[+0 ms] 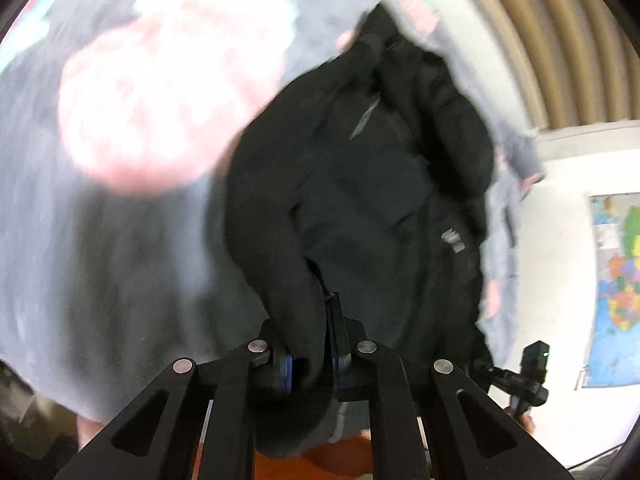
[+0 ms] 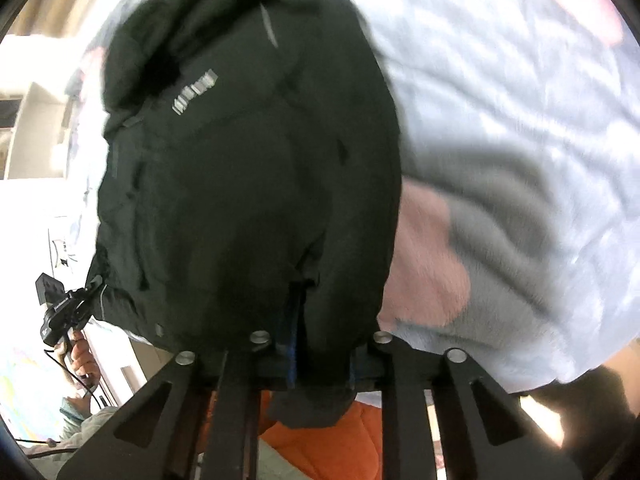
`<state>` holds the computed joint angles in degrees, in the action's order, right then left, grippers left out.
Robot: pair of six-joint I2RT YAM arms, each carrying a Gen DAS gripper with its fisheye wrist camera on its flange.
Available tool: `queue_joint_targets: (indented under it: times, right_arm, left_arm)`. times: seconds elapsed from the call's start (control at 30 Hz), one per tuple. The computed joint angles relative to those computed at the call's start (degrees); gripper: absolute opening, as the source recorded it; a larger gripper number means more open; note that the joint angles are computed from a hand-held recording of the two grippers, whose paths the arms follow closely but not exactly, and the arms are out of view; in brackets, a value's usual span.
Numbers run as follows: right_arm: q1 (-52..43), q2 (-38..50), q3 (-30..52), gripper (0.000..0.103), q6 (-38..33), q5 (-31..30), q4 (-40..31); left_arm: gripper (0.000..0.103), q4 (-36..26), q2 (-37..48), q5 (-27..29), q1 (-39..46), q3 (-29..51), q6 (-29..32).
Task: Fold large clothes
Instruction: 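Grasp the jacket hem edge with both grippers, then fold the held hem up over the jacket toward the hood with both grippers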
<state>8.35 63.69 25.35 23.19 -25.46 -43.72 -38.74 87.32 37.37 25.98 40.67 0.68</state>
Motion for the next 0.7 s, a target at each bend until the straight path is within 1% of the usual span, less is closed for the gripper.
queue_joint_targets:
  times: [0.13, 0.23, 0.33, 0.4, 0.5, 0.57, 0.6, 0.63, 0.7]
  right_arm:
    - [-2.15, -0.69, 7.88, 0.019, -2.21, -0.85, -3.83]
    - [-4.32, 1.33, 14.0, 0.019, -2.91, -2.49, -4.18]
    - [-7.22, 5.32, 21.13, 0.019, -3.38, -4.4, -3.01]
    - [-8.88, 7.99, 24.76, 0.019, -3.74, -5.5, -1.79]
    - [-10.81, 13.49, 31.97, 0.019, -1.99, -7.16, 0.91]
    - [-12.21, 18.74, 39.11, 0.019, -1.21, -7.46, 2.45]
    - [-12.23, 21.32, 42.57, 0.019, -0.5, -6.93, 3.18]
    - [-11.86, 24.34, 46.23, 0.019, 0.17, -5.86, 3.9]
    - [-11.65, 30.37, 53.35, 0.019, 0.84, -4.75, 3.98]
  left_arm:
    - [0.012, 0.24, -1.55, 3.37, -3.15, 5.98, -4.25]
    - [0.013, 2.74, -1.39, 4.81, -6.05, 11.46, -8.78]
    - [0.013, 6.88, 1.54, 5.12, -8.39, 18.22, -13.22]
    - [0.013, 8.58, 5.56, 4.73, -9.08, 24.38, -15.41]
    - [0.013, 11.31, 12.67, 2.54, -11.62, 34.66, -21.13]
    - [0.013, 12.27, 16.55, 0.72, -12.97, 40.64, -23.62]
    - [0.014, 12.08, 20.05, -1.72, -14.18, 46.07, -24.76]
    - [0.014, 11.25, 22.14, -2.85, -14.38, 49.16, -24.86]
    - [0.015, 8.71, 29.63, -6.97, -16.25, 59.5, -26.16]
